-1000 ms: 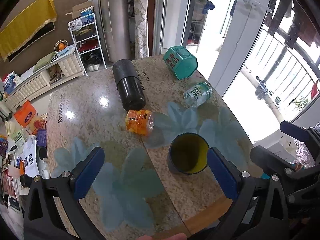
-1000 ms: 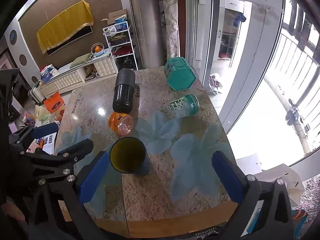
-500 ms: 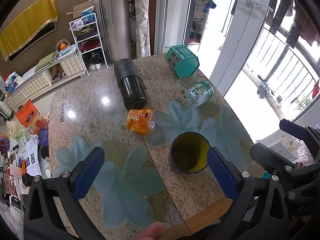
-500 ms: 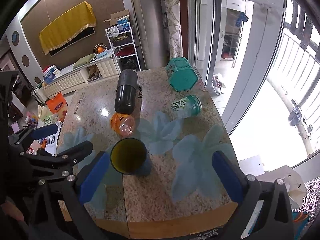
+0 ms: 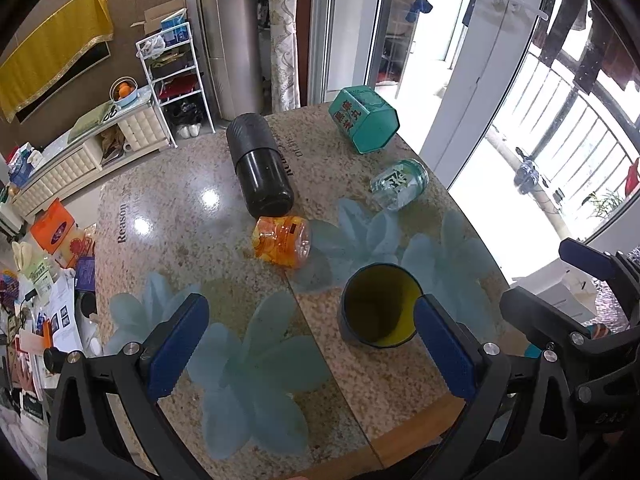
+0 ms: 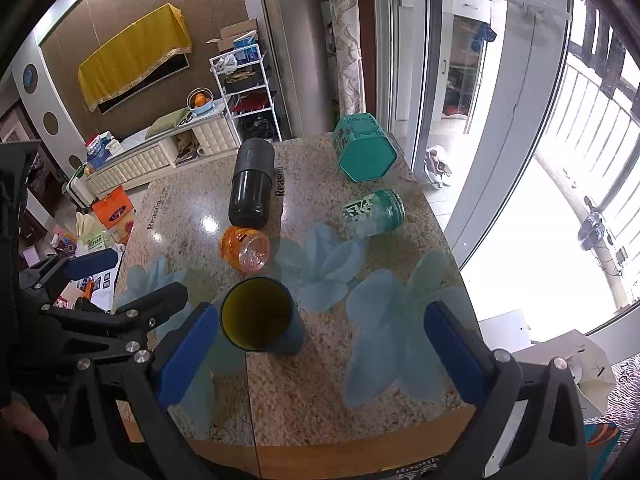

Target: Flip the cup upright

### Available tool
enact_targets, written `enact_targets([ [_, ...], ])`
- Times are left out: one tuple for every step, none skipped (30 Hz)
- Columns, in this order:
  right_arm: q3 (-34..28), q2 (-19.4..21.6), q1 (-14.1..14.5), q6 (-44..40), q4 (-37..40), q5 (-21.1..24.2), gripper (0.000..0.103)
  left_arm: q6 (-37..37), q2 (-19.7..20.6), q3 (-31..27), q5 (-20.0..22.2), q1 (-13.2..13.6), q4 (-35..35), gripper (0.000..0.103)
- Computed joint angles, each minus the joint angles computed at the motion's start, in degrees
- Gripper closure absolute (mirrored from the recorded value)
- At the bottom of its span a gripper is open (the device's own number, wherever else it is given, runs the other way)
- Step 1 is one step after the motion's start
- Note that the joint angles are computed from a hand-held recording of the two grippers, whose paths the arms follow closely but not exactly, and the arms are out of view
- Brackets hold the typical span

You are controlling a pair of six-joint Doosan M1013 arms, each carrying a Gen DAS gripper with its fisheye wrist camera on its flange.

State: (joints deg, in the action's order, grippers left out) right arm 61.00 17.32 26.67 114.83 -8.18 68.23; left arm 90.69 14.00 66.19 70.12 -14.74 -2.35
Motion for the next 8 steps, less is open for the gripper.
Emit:
enact_targets([
  [0.0, 0.0, 0.0, 0.0, 0.1, 0.0, 0.0, 0.0, 0.1, -0.1, 0.2, 0.0, 0.1, 0.0],
  [0.0, 0.0, 0.0, 0.0, 0.1, 0.1, 0.0, 0.0, 0.1, -0.1, 0.3, 0.0, 0.1, 0.0],
  [0.0, 0.1, 0.0, -0.1, 0.2, 0.2, 0.0, 0.0, 0.2, -0.2, 0.4, 0.0, 0.1, 0.0],
  [0.0, 0.1, 0.0, -0.1, 0.3, 0.2, 0.0, -0.1, 0.2, -0.1, 0.4, 0.0, 0.1, 0.0],
  [0.0, 0.1, 0.0, -0.1, 0.3, 0.2, 0.0, -0.3, 0.1, 0.0, 0.2, 0.0, 0.4, 0.0],
  [0.0, 0.1, 0.0, -0.1, 0.3, 0.2, 0.0, -0.4, 0.1, 0.1, 0.1, -0.1, 0.7, 0.0],
  [0.0, 0.1, 0.0, -0.1, 0.3, 0.2, 0.0, -0.4, 0.1, 0.2, 0.1, -0.1, 0.9, 0.0],
  [-0.1, 0.1, 0.0, 0.0, 0.2, 0.3, 0.0, -0.3, 0.1, 0.1, 0.2, -0.1, 0.8, 0.0],
])
